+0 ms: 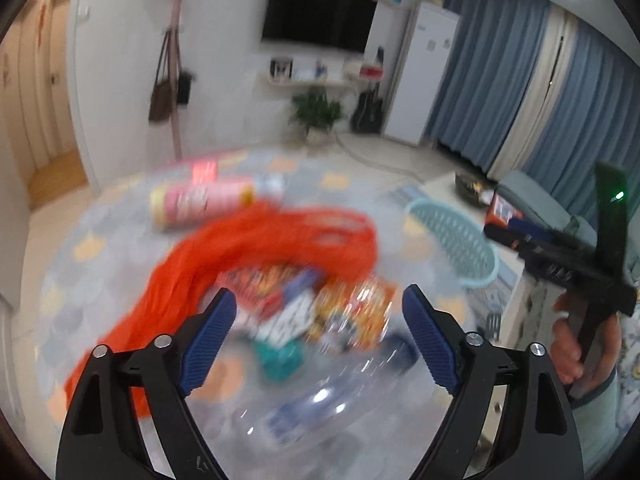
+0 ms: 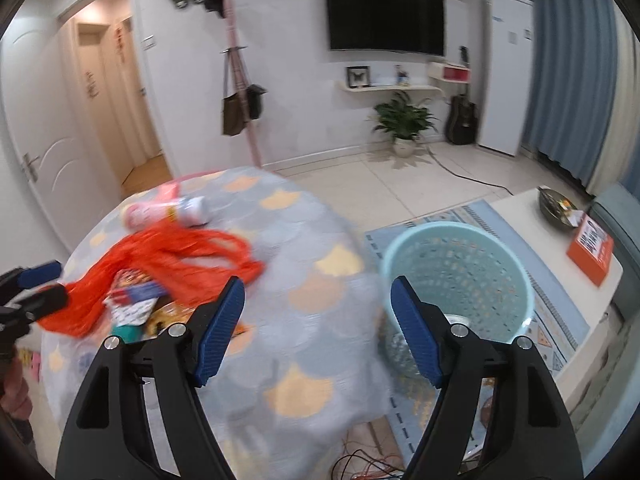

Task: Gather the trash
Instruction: 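Return to the table and grasp the clear plastic bottle with the left tool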

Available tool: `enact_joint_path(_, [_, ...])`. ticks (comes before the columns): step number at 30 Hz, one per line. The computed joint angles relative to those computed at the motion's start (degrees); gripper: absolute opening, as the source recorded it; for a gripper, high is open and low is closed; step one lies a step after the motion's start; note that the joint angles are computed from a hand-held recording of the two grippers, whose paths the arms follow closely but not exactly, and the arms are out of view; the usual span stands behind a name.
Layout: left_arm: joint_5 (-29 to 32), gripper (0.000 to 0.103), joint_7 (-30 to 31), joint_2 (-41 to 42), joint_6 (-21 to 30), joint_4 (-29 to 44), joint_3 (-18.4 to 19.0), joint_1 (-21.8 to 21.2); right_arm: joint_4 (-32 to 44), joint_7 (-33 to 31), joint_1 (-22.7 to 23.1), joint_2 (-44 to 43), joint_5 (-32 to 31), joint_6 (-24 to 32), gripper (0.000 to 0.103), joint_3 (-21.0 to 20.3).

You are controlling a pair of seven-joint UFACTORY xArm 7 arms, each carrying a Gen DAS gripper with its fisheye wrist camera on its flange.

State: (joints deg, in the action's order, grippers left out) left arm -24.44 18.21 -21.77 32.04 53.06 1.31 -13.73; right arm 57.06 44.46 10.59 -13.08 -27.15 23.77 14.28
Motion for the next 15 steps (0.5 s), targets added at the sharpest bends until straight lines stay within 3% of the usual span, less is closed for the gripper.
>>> enact_joint_path(4, [-1.4,0.084,3.6,0.8,4.6,-1.3,2.4,0.3,1.6,0.9,1.6,1.8,-2.0,1.9,0.071,2.1])
enact_joint_path(6, [-2.4,0.084,5.6,0.9,6.5,-1.9,2.6,0.3,3.0,1.0,2.9,3.4,-3.7,4.2,0.057,3.0])
enact_joint_path(9, [-4.3,0.084,10.2,1.1,12.5,-1.7,3.7,0.2,4.0,0.5,5.1,4.8,-4.5,5.9,0.051,2.5])
enact_joint_path(15, [-3.2,0.084,14.4,-0.1,16.8,-3.0,1.2,1.1,3.2,-2.0,7.7,5.0,-0.9,4.8,0.050,0.3])
